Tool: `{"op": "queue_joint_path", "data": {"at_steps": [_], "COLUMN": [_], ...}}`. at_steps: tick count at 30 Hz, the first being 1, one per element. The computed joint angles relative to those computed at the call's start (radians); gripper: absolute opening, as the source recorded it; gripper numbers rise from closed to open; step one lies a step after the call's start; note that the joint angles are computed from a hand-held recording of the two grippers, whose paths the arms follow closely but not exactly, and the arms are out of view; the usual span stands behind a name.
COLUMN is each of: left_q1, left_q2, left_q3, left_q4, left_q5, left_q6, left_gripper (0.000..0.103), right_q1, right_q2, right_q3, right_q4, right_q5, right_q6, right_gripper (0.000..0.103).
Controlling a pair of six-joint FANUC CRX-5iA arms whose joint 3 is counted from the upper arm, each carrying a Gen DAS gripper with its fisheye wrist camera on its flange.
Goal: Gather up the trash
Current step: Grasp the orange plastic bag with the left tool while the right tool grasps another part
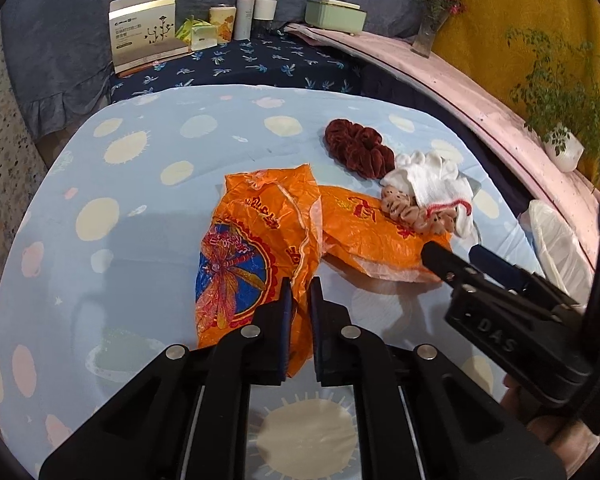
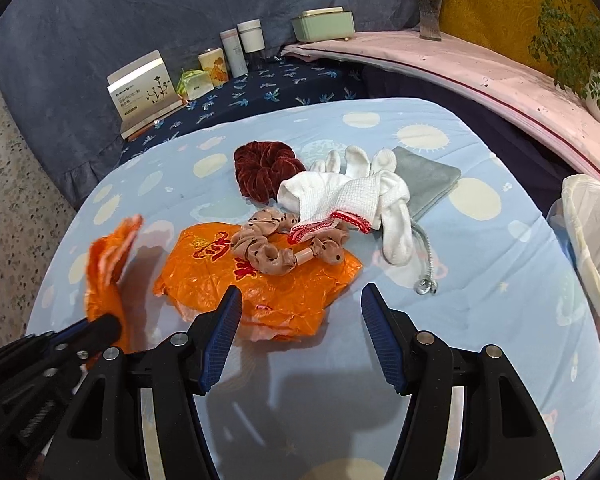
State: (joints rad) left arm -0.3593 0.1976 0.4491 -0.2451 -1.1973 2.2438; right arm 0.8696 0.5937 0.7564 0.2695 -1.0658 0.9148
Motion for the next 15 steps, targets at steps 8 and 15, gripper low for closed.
{"op": "queue_joint_path", "data": {"at_steps": [8,15], "left_q1": [0.023,0.016], "left_q2": [0.001,0.003], "left_q3": [-0.027,-0.028], "left_q4": [0.042,0.046], "left_q5": [0.022,0.020], "left_q6": [0.005,0.012], "left_gripper": [0.008,0.008], "right_q1": [-0.005,0.003], "right_q2": [0.024,0.001], "right_q3": [0.007,-0.004], "right_q4": [-0.022,-0.072], "right_q5": [-0.002,0.005], "right_q6": [0.000,0.041], "right_gripper": [0.054,0.014]}}
